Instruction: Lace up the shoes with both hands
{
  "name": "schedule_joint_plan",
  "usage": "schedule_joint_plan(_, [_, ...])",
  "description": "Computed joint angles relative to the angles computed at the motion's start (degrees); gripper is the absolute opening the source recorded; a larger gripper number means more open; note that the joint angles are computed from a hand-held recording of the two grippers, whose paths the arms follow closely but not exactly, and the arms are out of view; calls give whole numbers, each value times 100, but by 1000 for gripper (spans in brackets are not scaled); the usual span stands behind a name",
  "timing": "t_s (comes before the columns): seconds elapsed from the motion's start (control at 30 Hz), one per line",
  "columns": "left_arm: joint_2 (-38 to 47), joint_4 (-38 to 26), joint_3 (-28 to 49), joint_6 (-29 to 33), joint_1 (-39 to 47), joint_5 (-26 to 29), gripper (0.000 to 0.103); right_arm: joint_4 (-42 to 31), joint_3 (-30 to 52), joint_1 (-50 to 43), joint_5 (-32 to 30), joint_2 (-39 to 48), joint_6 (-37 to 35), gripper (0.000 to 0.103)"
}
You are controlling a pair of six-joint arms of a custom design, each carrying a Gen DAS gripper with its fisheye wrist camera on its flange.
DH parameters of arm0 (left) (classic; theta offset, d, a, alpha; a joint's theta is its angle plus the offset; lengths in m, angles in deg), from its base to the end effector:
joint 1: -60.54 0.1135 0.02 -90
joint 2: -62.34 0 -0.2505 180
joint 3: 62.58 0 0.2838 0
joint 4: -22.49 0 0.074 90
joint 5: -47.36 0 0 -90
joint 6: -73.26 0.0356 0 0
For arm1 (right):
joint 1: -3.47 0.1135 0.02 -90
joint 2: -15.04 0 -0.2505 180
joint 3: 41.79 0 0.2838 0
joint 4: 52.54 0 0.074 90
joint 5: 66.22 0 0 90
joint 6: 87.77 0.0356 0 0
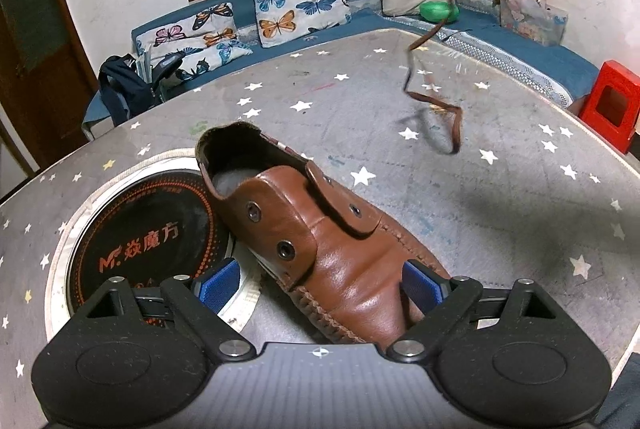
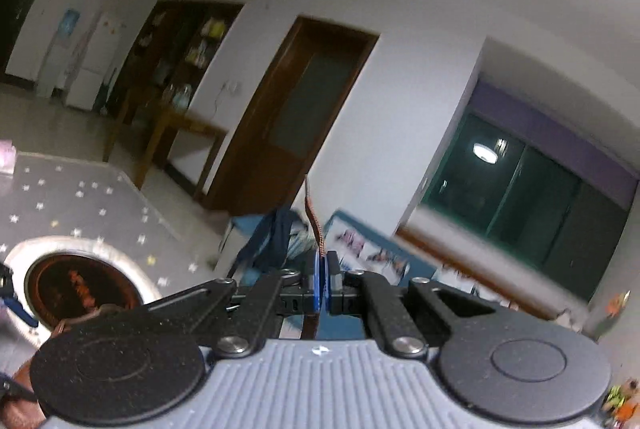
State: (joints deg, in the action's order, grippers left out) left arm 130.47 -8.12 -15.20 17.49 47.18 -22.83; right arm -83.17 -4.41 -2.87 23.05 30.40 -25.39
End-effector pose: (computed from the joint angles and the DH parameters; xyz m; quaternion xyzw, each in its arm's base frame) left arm 0.2494 -0.0716 0.1615 0.4271 0.8276 -0.1006 0.3499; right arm 0.1490 -0.0161 0.2699 -0.1441 0.7444 -0.1858 0.6250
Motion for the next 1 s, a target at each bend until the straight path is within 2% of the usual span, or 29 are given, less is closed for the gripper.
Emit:
schedule_joint_plan(0.27, [-31, 0, 0, 51, 4, 15, 89, -289, -629, 616, 193, 354, -37, 2])
schedule_joint_plan(0.63, [10, 6, 111, 83, 32, 35, 89, 312, -1446, 1269, 16, 1738, 238, 2])
schedule_joint_plan(0.83, [45, -9, 162, 270, -15, 157, 87, 321, -1608, 1216, -136, 1790, 113, 2])
schedule_joint_plan(1.0, [141, -8, 225, 391, -41, 288, 80, 287, -1834, 1348, -10, 1500, 90, 2])
